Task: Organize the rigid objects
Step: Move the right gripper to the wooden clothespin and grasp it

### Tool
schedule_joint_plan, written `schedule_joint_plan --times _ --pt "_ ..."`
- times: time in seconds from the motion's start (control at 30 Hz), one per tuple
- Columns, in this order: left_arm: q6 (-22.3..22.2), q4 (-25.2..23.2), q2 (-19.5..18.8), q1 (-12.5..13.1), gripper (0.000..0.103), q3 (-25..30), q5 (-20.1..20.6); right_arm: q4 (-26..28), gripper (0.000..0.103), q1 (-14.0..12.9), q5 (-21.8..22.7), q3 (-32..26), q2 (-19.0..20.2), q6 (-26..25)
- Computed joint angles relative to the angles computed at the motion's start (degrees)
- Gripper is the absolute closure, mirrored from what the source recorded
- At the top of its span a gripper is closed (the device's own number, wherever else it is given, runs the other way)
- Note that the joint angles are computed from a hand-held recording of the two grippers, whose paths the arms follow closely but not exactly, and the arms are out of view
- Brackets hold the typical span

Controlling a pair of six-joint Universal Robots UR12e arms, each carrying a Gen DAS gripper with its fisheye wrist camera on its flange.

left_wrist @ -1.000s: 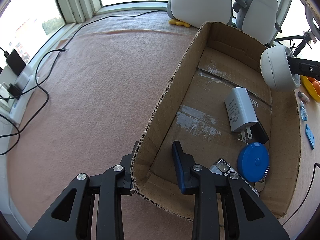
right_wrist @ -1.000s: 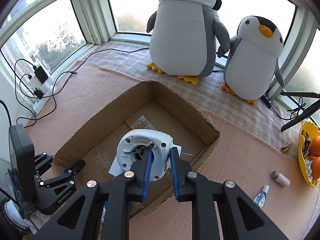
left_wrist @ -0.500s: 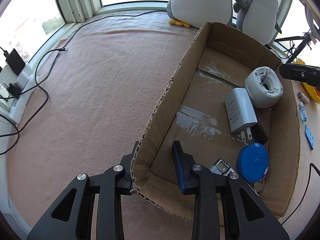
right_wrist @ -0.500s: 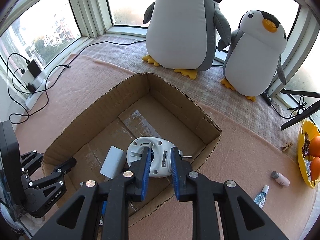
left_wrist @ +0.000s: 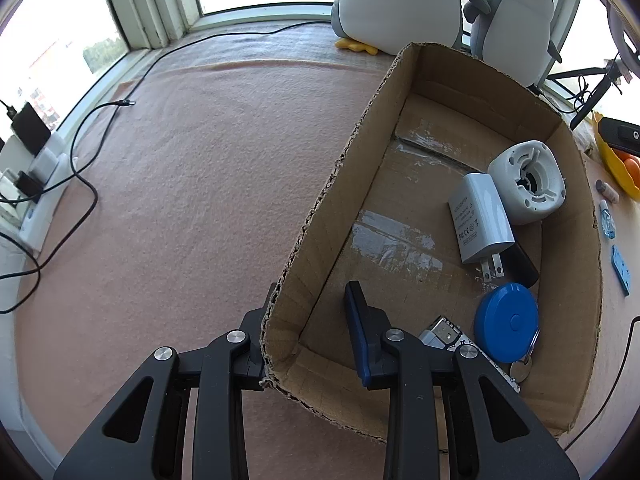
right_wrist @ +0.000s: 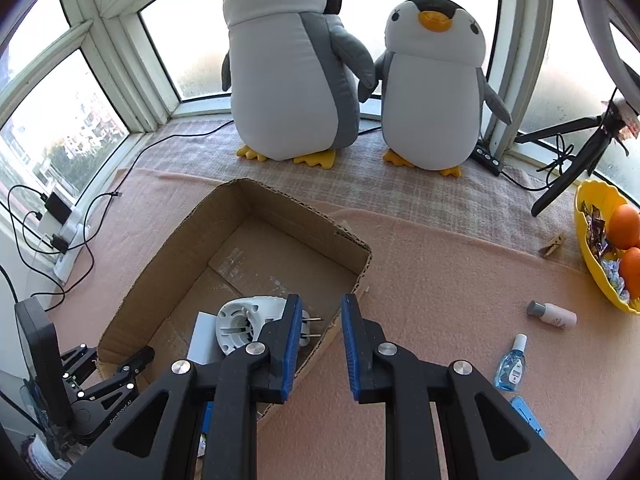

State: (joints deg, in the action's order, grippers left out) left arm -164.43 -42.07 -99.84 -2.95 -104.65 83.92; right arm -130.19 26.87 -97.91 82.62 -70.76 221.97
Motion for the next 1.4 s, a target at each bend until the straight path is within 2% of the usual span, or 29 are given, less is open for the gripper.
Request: schedule_joint_plan --times 0.17,0.27,0.43,0.6,0.83,0.97,1.07,1.4 --pt "0.86 0.17 0.03 -0.1 0.074 -0.03 0.31 0.12 0.084 -1.77 -2.45 3.98 -3.04 8.17" --pt "1.46 0.29 0.02 -0.06 0.074 -0.05 0.14 1.99 0.078 -3.09 -3.98 6.16 -4.54 13.75" --pt "2.13 1.41 0.11 -0.14 0.074 -0.46 0.22 1.68 0.078 -5.95 -2.39 10.41 -6.63 22.83" --pt "2.64 2.97 0.19 -0.42 0.074 -0.99 0.9 2.0 0.078 -8.04 -2.06 11.93 -6.98 27.74" --pt "2.71 3.38 0.18 -0.47 0.074 -1.08 1.09 4.12 0.078 -10.67 -1.82 11.39 -6.25 29.36" --pt "2.62 3.24 0.17 -0.44 0.074 -1.02 1.02 7.7 0.078 -11.6 -2.45 9.64 -4.94 28.17" --pt "2.6 3.12 0.15 -0.41 0.074 -0.98 0.94 8.02 0.078 -12.27 -1.76 9.59 -4.43 28.47" --pt "2.08 2.85 0.1 -0.42 0.074 -0.87 1.01 10.36 0.078 -13.21 -1.99 8.18 -2.73 27.78"
